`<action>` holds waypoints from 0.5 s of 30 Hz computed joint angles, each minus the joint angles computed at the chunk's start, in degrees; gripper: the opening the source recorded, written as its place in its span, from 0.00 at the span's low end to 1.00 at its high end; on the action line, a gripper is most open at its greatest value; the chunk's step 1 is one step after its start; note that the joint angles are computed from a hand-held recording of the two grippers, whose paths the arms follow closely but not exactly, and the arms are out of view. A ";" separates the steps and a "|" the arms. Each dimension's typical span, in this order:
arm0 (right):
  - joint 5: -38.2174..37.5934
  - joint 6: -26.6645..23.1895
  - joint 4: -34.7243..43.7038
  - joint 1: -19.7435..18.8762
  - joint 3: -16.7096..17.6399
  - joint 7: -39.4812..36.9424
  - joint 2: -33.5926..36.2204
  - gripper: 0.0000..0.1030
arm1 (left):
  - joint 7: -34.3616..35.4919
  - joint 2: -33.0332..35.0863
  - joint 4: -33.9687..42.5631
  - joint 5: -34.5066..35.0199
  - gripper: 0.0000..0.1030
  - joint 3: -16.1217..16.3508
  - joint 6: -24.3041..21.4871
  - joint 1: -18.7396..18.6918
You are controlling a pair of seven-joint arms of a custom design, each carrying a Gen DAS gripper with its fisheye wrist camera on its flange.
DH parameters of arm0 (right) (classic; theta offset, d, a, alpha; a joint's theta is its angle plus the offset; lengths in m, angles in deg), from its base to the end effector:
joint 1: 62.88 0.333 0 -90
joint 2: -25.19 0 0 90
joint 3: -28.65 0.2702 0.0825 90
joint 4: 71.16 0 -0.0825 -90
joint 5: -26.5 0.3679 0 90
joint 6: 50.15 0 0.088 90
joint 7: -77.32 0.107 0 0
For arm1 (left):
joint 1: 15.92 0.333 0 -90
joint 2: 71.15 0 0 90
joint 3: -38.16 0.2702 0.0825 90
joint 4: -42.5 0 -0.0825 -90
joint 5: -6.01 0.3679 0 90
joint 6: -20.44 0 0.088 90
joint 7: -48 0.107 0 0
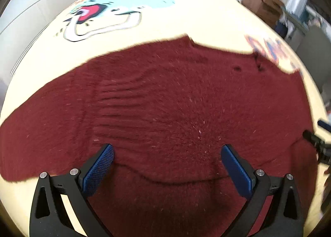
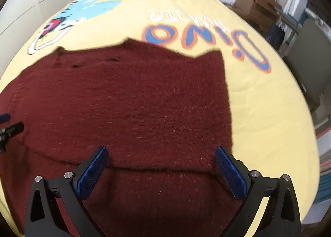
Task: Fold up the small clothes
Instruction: 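Grasp the other sweater sleeve with the left gripper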
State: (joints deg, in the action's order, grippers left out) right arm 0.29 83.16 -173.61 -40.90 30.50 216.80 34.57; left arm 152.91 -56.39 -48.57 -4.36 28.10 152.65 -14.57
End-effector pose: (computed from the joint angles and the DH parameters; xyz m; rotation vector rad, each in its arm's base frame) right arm 0.5701 0.2423 0.4603 -1.7574 2.1395 -0.6111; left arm 0.6445 -0.0912 0.4983 -1.6893 2.3047 -0.6696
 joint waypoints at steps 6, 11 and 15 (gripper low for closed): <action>-0.86 -2.16 -0.49 0.75 1.69 -1.57 -4.47 1.00 | -4.48 -0.70 4.92 0.70 0.99 2.18 -6.13 2.02; -1.23 -3.06 -1.89 0.50 3.08 -0.80 -7.05 0.99 | -12.00 -0.62 7.97 -0.80 0.99 4.63 -9.68 5.94; -0.50 -3.51 -3.64 0.51 4.19 -1.14 -8.38 1.00 | -15.81 0.74 10.32 -0.56 0.99 6.53 -11.93 9.59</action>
